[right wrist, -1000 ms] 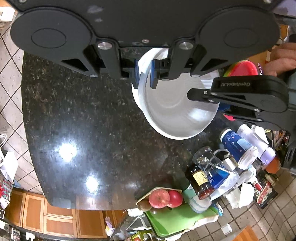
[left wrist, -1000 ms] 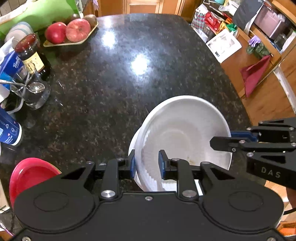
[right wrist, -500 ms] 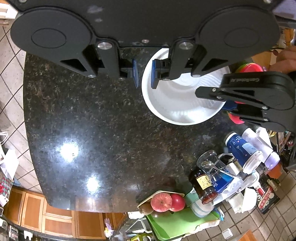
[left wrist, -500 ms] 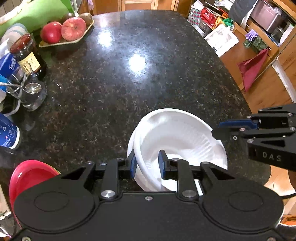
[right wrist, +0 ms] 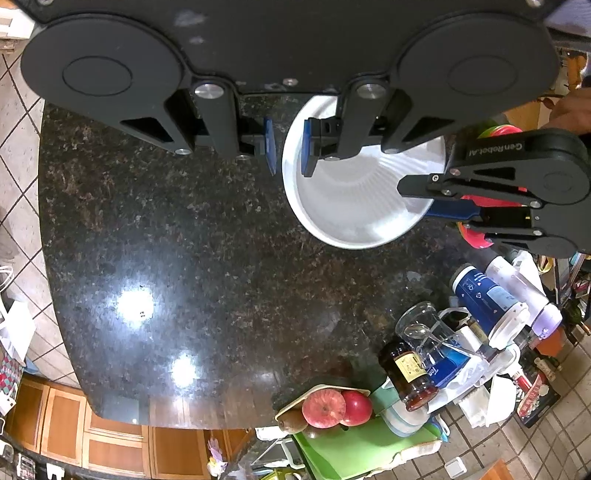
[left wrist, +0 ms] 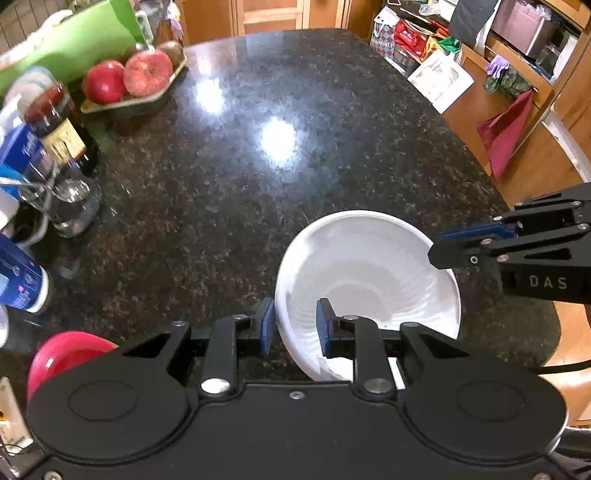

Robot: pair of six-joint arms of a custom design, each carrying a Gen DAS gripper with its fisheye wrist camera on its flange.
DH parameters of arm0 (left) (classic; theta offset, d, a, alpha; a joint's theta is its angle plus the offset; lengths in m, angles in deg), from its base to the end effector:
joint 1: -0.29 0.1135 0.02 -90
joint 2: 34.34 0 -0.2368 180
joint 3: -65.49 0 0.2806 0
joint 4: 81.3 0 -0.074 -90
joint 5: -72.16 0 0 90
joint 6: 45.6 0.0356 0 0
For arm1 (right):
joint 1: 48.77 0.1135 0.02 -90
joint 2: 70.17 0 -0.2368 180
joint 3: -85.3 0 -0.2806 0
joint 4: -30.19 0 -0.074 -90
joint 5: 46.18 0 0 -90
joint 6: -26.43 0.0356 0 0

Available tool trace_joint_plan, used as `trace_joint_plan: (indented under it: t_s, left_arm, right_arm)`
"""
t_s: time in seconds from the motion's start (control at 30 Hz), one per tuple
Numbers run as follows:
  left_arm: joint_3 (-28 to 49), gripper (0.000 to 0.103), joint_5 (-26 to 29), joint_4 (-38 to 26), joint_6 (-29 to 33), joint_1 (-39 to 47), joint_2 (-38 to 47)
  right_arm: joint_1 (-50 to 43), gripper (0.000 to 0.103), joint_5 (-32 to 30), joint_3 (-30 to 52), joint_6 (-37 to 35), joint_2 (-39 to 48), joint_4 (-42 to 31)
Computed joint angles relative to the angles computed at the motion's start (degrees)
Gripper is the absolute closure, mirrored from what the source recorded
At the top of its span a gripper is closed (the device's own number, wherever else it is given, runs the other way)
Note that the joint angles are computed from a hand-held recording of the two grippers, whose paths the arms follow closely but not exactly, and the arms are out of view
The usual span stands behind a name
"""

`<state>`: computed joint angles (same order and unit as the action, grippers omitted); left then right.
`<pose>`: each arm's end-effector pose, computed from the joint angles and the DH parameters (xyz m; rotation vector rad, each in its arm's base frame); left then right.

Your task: Organize plates and bowls

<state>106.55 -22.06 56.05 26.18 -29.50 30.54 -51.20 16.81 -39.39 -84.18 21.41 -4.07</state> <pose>0.1921 -0.1070 0.1142 0.2547 2.7218 -0.1396 0.2884 0.0039 0.0845 -0.5302 2.6179 0.5366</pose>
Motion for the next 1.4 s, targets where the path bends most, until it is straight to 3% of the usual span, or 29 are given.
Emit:
trace_joint_plan:
  t_s: [0.33, 0.53, 0.73, 1.0, 1.23, 1.4]
  left_arm:
    - [-2.5, 0.071, 1.9, 2.8, -1.3, 0.9, 1.0]
    - [-5.8, 0.071, -1.8, 4.3, -2.8, -1.2, -3.2]
    - [-9.0, 0.071, -5.8, 5.2, -4.8, -4.1, -7.4]
    - [-12.0, 0.071, -10.3, 5.7, -7.3, -7.3, -12.9]
    - [-17.1, 0.07, -14.7, 4.1, -9.9, -10.3, -23.5]
    - [-23.5, 0.07, -23.2, -2.8, -14.4, -14.8, -41.7]
  right_arm:
    - [-1.1, 0.085, -1.1, -0.1, 0.8, 1.6, 1.1]
    - [-2.9, 0.084, -3.9, -2.9, 0.2, 0.3, 3.9]
    - [-4.8, 0.077, -7.0, -6.4, -0.1, -2.1, 7.0]
    - [-5.5, 0.069, -5.8, -16.8, 2.4, -10.4, 19.2]
    - [-6.5, 0.067, -6.9, -24.6, 8.3, -17.6, 27.8]
    - [-6.3, 0.066, -5.8, -31.7, 13.8, -24.0, 35.2]
